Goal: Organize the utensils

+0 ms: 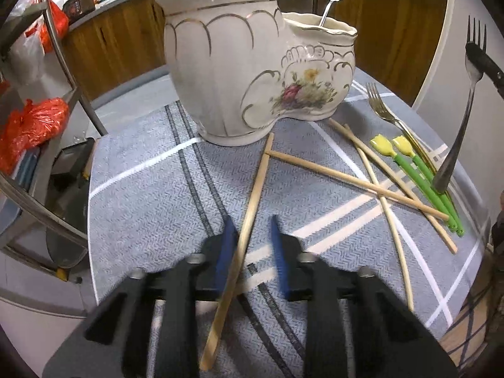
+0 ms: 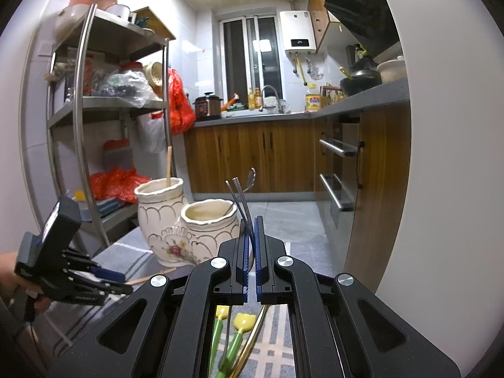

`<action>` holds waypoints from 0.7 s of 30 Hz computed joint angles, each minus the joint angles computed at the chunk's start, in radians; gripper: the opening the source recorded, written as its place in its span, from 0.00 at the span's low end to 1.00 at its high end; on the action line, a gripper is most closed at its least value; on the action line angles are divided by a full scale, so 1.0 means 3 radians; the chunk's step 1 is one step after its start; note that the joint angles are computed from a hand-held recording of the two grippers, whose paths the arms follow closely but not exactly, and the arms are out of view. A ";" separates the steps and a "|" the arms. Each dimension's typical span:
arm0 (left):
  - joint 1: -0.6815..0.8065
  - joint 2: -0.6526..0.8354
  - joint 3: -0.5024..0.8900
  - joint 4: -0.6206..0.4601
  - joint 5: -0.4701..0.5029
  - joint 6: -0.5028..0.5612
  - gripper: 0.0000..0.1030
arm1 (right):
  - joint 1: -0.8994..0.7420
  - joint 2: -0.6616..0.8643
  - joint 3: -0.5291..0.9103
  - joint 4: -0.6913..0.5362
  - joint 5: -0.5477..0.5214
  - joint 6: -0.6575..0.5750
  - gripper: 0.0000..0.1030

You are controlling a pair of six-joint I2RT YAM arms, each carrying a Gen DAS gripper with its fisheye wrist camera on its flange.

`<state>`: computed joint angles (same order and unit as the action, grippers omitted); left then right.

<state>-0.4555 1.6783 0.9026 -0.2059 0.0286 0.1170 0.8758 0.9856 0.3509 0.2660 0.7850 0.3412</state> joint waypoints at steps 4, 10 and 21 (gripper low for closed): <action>-0.0032 -0.0086 -0.0086 0.0028 -0.0043 0.0030 0.07 | 0.0039 0.0012 -0.0016 0.0032 0.0036 -0.0008 0.04; 0.0120 -0.0611 -0.0519 0.0312 0.0092 -0.0026 0.06 | 0.0051 0.0022 -0.0055 0.0142 0.0059 -0.0031 0.04; 0.0446 -0.1458 -0.1048 0.0829 0.0890 -0.0104 0.06 | 0.0180 0.0071 -0.0013 0.0245 0.0161 -0.0118 0.04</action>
